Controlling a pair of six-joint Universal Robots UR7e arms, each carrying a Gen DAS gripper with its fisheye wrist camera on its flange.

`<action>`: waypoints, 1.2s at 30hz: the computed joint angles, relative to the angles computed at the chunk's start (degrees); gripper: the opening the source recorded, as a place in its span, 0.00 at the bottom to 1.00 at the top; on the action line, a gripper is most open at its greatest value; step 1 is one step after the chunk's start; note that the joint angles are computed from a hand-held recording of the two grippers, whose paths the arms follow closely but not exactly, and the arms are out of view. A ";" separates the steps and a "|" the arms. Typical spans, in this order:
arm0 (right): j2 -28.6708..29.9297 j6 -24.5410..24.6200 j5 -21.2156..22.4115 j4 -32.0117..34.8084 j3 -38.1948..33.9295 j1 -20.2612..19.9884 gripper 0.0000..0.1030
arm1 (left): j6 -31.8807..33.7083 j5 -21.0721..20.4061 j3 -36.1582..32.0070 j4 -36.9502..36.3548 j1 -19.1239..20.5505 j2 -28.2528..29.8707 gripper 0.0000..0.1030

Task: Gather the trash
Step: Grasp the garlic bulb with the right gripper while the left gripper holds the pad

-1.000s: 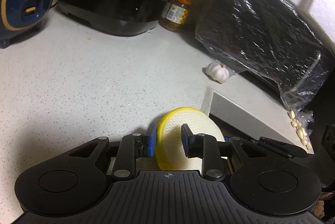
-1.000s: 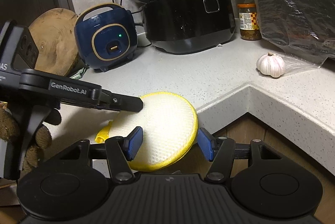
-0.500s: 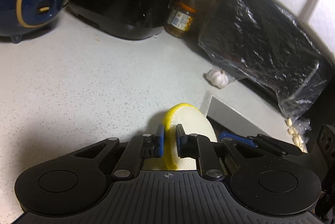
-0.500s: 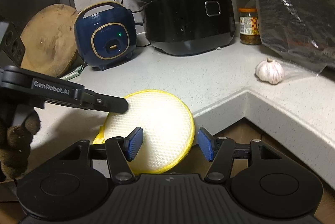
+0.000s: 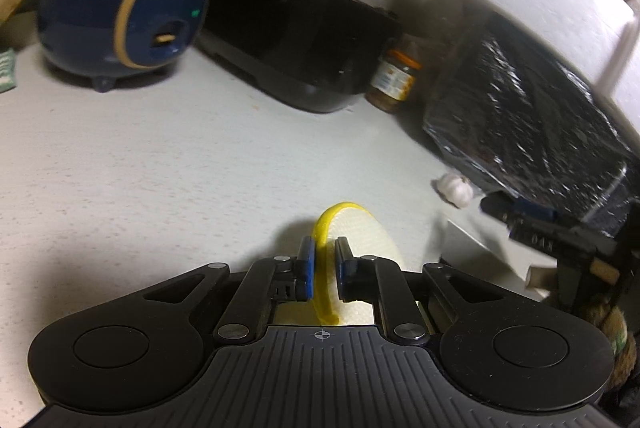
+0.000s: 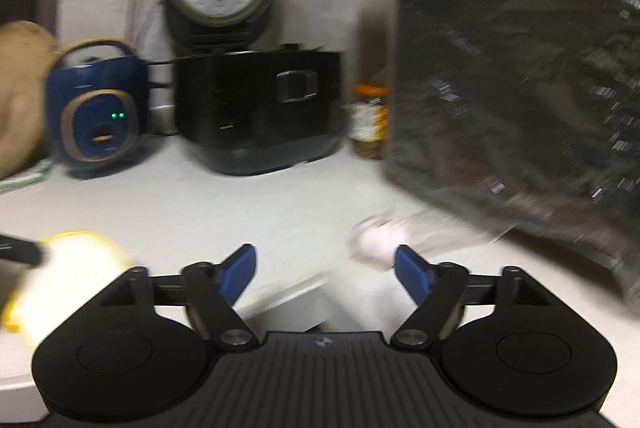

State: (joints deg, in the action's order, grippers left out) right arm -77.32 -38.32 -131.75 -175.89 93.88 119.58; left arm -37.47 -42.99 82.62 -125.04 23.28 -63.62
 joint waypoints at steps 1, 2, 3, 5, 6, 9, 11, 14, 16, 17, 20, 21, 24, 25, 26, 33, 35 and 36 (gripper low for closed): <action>1.21 -1.64 -1.09 -1.34 -1.28 -0.23 0.80 | -0.32 -0.01 0.04 0.30 0.13 -0.11 0.13; 2.44 -3.12 -2.07 -2.36 -2.67 -0.55 0.80 | -0.64 -0.03 0.03 0.61 0.25 -0.14 0.13; 3.85 -4.50 -3.11 -3.29 -4.29 -0.94 0.81 | -0.85 -0.08 0.07 0.85 0.35 -0.24 0.13; 6.18 -5.45 -4.79 -3.14 -7.47 -1.86 0.84 | -1.15 -0.26 0.24 1.08 0.45 -0.46 0.13; 7.20 -5.07 -5.61 -2.36 -8.98 -2.34 0.84 | -1.17 -0.34 0.42 1.08 0.44 -0.65 0.13; 9.36 -1.78 -7.26 2.42 -12.83 -3.84 0.84 | -1.36 -0.44 0.57 1.61 0.35 -1.01 0.13; 9.76 2.63 -7.11 6.91 -14.46 -4.85 0.88 | -1.73 -0.50 0.74 2.25 0.31 -1.40 0.13; 9.19 9.59 -5.22 12.79 -15.47 -6.06 0.88 | -2.47 -0.61 0.85 3.15 0.41 -1.72 0.13; 8.51 12.15 -3.77 14.92 -15.31 -6.59 0.86 | -3.04 -0.69 0.94 3.66 0.59 -1.90 0.13; 8.15 12.72 -3.05 15.55 -15.02 -6.70 0.81 | -3.37 -0.75 0.98 3.79 0.69 -2.00 0.13; 7.50 13.90 -1.80 17.88 -14.94 -6.77 0.75 | -3.47 -1.10 1.48 3.06 0.86 -2.41 0.13; 7.47 13.98 -1.70 17.95 -15.12 -6.70 0.75 | -3.63 -1.10 1.54 3.19 0.89 -2.46 0.13; 6.23 15.63 0.01 18.66 -14.87 -6.63 0.76 | -4.06 -0.93 1.32 3.93 0.98 -2.29 0.13; 6.08 16.32 0.99 18.99 -15.21 -6.82 0.76 | -4.15 -0.80 1.25 4.13 0.94 -2.22 0.13; 5.57 16.92 1.80 19.23 -15.01 -6.90 0.77 | -4.13 -0.70 1.24 4.15 0.90 -2.17 0.13; 6.28 17.29 0.94 21.56 -15.88 -7.20 0.77 | -4.08 -0.41 0.93 4.51 0.53 -1.79 0.13; 7.07 18.38 0.72 23.38 -16.92 -7.40 0.77 | -4.28 -0.17 0.96 4.82 0.29 -1.81 0.13; 7.42 18.13 0.15 23.14 -17.07 -7.31 0.77 | -4.21 -0.14 1.03 4.85 0.22 -1.86 0.13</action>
